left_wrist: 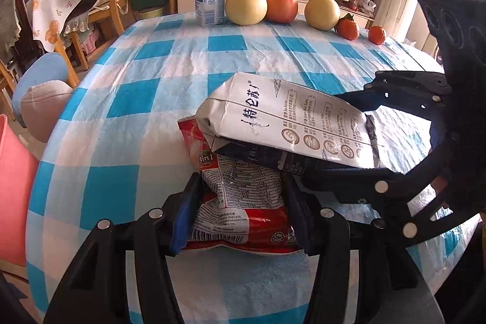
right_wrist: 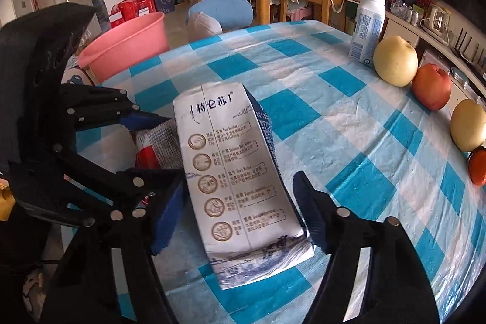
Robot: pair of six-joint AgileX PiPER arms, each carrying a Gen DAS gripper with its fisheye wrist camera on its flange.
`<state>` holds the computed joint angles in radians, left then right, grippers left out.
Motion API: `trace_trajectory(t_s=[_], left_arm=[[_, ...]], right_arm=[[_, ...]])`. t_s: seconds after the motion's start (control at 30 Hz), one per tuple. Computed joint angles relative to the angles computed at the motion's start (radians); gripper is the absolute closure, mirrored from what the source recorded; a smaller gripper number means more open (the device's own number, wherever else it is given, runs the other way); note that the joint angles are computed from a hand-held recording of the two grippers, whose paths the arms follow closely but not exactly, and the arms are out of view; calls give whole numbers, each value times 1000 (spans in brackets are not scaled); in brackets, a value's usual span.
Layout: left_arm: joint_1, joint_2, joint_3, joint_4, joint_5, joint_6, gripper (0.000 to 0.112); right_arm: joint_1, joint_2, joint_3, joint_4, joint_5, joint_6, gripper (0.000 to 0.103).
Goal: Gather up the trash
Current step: 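Grasp the white milk carton with the right gripper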
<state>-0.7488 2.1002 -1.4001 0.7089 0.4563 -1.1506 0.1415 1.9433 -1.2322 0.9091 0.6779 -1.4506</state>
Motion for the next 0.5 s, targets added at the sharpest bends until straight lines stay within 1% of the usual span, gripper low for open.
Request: trace_trajectory(t_s=[0.13,0.27,0.37,0.5], left_arm=[[8,-9,22,13,-32,-4,57],[16,-13,32,9,-54,3,57],[31,-25,57,-9,-98,12,57],[55,-37,78,-69,-147,61,58]], right_arm=[[6,-3,18,0,-41,2,48],[17,-22,47,4,-89,10,48],[19,-36,67,21,-117,31,48],[20,-46,83,37,-145,86,48]])
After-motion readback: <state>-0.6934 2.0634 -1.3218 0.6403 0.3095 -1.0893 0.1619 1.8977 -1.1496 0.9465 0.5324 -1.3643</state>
